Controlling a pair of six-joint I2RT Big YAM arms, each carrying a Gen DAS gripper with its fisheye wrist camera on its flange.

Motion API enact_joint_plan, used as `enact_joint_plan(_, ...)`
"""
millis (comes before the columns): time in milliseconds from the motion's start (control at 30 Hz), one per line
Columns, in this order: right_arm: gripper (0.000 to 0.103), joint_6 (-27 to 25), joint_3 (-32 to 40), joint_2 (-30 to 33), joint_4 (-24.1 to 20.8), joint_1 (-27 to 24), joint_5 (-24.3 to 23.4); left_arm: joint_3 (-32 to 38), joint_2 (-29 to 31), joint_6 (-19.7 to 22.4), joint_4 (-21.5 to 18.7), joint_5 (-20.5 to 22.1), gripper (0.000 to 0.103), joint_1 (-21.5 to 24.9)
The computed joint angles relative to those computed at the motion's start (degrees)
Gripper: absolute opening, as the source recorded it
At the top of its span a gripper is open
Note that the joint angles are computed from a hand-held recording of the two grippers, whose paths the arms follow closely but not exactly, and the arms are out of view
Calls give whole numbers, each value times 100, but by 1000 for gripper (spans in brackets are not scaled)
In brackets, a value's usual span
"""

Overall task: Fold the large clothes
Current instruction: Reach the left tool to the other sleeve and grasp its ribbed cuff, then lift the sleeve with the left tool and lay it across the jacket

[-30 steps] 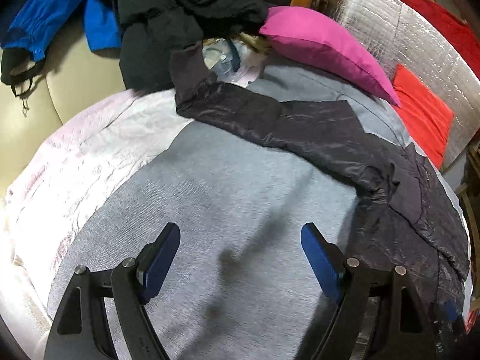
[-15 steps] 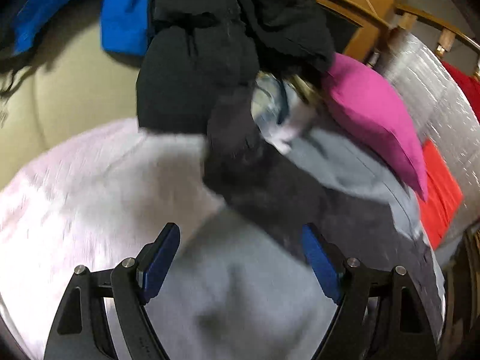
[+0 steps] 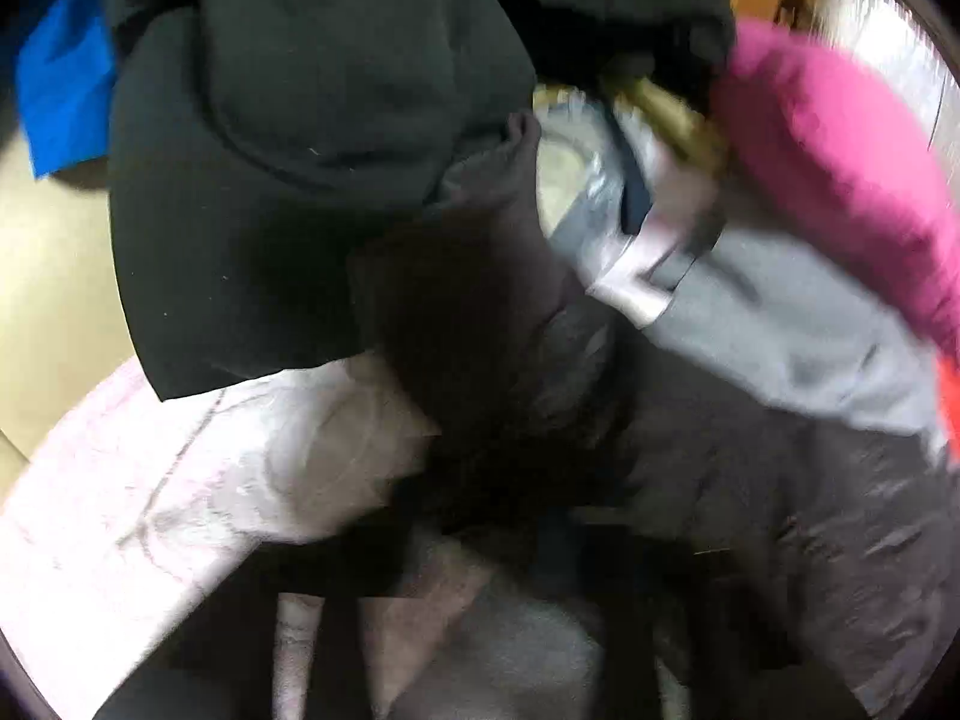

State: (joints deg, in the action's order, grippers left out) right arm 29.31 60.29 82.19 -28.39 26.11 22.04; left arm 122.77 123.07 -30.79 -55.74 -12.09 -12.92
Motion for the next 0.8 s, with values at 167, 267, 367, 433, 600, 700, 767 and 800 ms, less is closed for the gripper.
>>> enact_joint_plan(167,92,5,-10,-9,19,-9,-31,-631,-608,97,575,299,14,-57)
enact_joint_plan(267,92,7,-7,-11,16,-11,-39,-999,-1128,447,976,127,14,-256)
enact_joint_plan(367,92,4,-2,-4,4,-9,-27,-1127,-1560,804,1343,91,14,-577)
enact_joint_plan(433,92,10,18,4,-36,6,-2,-1008,-1698,924,1449,192,14,-829)
enact_joint_plan(600,92,21,15,-6,-28,3,-25,-193,-1462,1247,1307,379,14,-1744)
enact_joint_plan(700,92,32,-14,-28,34,-27,-93,383,-1064,1271,1036,533,14,-2249)
enact_joint_plan(767,92,52,-58,-61,103,-48,-155,978,-610,1252,672,621,14,-2522)
enact_joint_plan(800,92,67,-92,-89,147,-62,-198,1225,-414,1243,485,663,14,-2612)
